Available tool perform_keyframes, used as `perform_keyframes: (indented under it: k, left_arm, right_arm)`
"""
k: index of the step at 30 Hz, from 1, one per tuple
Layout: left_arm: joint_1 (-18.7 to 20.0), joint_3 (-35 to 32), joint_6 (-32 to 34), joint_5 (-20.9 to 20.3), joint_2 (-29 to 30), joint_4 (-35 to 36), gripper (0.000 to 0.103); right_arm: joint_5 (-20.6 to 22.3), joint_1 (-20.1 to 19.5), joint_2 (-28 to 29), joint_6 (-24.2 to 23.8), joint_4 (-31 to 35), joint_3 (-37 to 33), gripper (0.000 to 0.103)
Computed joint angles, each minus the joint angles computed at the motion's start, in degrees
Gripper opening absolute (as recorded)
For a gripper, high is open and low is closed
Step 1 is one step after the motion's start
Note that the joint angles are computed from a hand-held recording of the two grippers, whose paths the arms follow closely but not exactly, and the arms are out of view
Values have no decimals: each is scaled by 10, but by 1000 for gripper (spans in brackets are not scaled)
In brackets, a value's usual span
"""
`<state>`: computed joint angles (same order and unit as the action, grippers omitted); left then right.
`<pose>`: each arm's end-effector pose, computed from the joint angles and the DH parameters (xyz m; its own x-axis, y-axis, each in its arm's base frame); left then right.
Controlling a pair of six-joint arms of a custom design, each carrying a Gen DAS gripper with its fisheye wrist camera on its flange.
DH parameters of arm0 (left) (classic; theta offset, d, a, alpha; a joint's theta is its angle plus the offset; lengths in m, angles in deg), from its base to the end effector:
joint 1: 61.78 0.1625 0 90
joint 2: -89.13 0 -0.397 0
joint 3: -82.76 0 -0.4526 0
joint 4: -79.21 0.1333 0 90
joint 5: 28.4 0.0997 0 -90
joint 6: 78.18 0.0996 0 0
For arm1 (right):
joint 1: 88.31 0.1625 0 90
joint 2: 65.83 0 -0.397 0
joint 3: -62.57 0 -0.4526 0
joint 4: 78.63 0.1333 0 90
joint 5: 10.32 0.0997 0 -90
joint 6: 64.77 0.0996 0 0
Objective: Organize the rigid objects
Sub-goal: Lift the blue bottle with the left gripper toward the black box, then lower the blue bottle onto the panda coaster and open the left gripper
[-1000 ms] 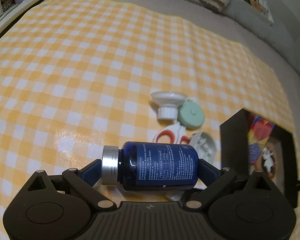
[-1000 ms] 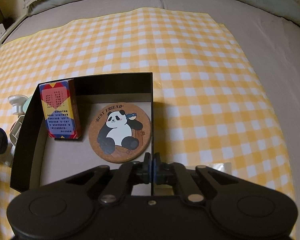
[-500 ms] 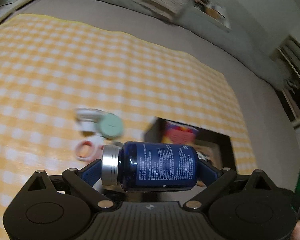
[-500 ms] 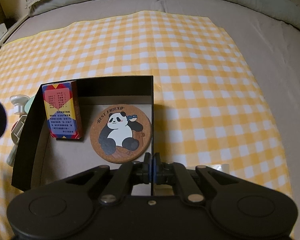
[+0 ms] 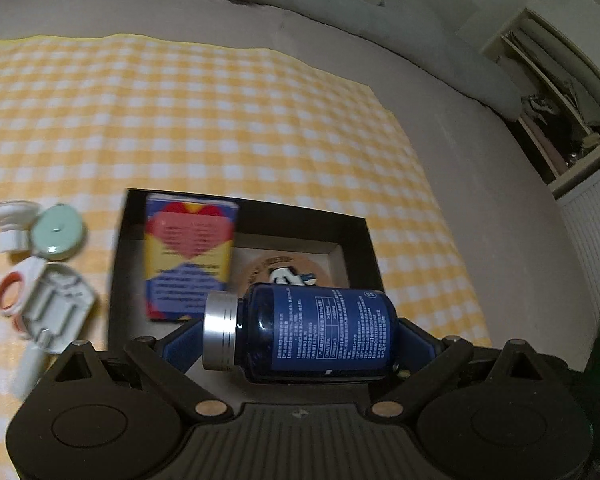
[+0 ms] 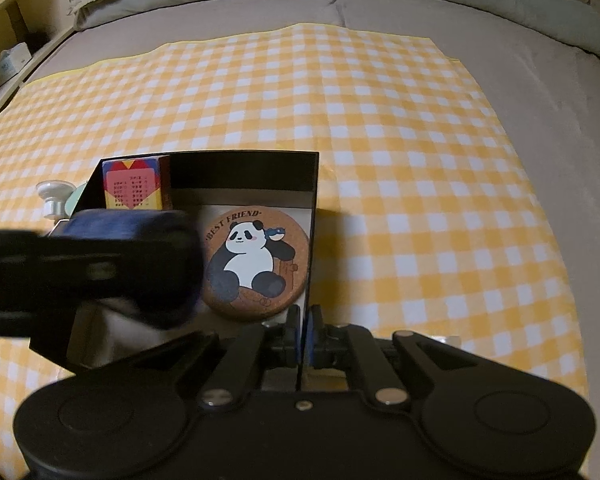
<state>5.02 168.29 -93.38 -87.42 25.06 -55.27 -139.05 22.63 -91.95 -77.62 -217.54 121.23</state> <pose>-0.1140 -0.7345 0.3143 -0.9320 -0.0744 -0.3546 0.1225 0.8564 -0.5016 0.3721 -0.7737 0.0474 -0.6955 -0.3105 0.6479 -0.5104 0.8483 -0.1413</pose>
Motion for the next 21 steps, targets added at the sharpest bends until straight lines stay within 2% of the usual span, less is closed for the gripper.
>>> perform_keyframes:
  k: [10,16,21]
  left_arm:
    - [12,-49,0,21,65,-11,98]
    - [18,-67,14,17,88,-34,98]
    - [19,-69,43,12,100,-64,98]
  right_arm:
    - [20,-5,-12,-12,-11,19,6]
    - [30,-7,-16,8,-19,24,6]
    - [40,-7,-22,5,-30,33,5]
